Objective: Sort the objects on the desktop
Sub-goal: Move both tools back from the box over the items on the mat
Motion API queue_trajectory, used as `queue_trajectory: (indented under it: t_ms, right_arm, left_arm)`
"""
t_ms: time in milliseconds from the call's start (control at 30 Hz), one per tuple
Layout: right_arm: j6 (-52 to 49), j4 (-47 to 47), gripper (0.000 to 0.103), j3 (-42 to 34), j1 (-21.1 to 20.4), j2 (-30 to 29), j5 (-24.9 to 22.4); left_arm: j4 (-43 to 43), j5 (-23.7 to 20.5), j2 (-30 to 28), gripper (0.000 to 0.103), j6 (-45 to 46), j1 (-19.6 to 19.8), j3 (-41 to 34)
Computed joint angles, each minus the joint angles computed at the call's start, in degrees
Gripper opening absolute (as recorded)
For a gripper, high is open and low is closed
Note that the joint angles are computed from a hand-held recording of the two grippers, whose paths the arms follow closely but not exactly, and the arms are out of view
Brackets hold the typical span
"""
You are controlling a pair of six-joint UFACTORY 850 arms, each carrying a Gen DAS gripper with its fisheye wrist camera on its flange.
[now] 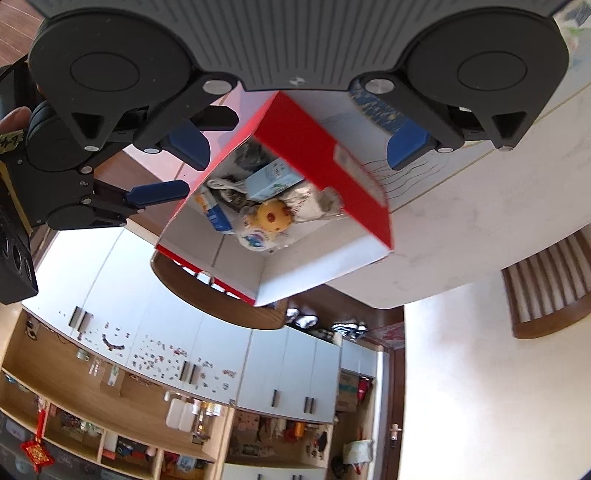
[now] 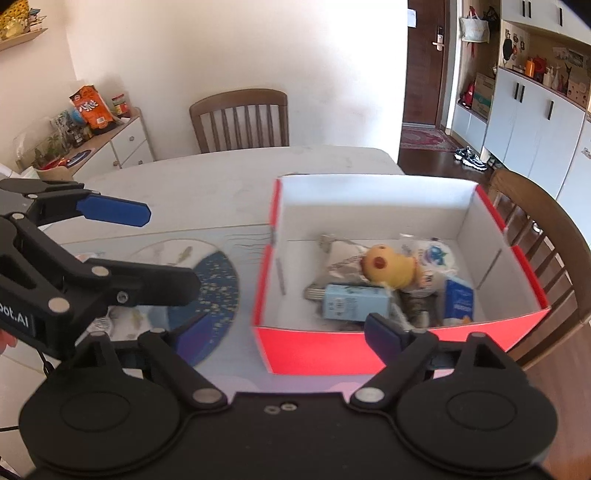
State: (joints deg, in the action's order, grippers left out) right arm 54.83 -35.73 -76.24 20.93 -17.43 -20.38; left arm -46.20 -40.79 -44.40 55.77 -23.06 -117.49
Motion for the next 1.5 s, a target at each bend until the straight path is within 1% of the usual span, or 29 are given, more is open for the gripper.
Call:
queue_trajectory:
  t_ms: [167, 267, 433, 700, 867, 1000, 1067, 1233, 1367, 1433, 1500]
  right_arm:
    - [1.28, -0.22, 0.091, -2.51, 2.34, -2.03, -0.82]
    - [1.06, 0.47, 0.091, -4.38, 3.55, -3.46, -1.12]
    - [-0.71, 2.65, 0.091, -7.78, 4.89, -6.04, -1.32]
    - [-3.97, 6.11, 0.091, -14.13, 6.88, -10.97, -3.48]
    - [-4.47, 7.06, 0.091, -18.43, 8.29, -14.31, -4.7]
    - [-1.62, 5.18, 0.09, -21.93, 9.23, -17.31, -6.44]
    - [-1.98, 6.37, 0.09, -23.71, 9.55, -18.9, -6.91]
    - [-2.01, 7.08, 0.09, -27.38, 10.47, -21.93, -8.51]
    - [-0.41, 6.53, 0.09, -31.68, 11.18, -25.05, -11.05]
    - [0.49, 6.31, 0.09, -34.02, 11.44, -26.76, -12.58]
    - [-0.32, 7.67, 0.09, -36.8, 11.54, -28.72, -14.01]
  left_arm:
    - [-4.42, 1.17, 3.43, 0.103, 4.38, 2.53, 5.28]
    - [-6.08, 0.93, 4.81, 0.103, 5.81, 4.23, 7.42]
    - [-7.46, 0.74, 6.11, 0.103, 6.9, 6.85, 9.59]
    - [-10.7, 1.45, 7.65, 0.103, 10.88, 10.87, 13.17]
    - [-11.61, 2.23, 7.55, 0.103, 13.35, 13.09, 14.21]
    - [-12.36, 2.66, 7.15, 0.103, 14.85, 14.48, 14.82]
    - [-12.31, 2.99, 7.03, 0.102, 15.14, 15.08, 15.35]
    - [-13.98, 4.36, 7.22, 0.102, 19.3, 16.64, 17.85]
    - [-17.75, 6.7, 7.3, 0.103, 25.75, 17.82, 19.51]
    - [-17.24, 7.12, 6.55, 0.102, 26.92, 18.3, 19.01]
    - [-16.14, 6.57, 5.37, 0.102, 27.42, 18.73, 17.83]
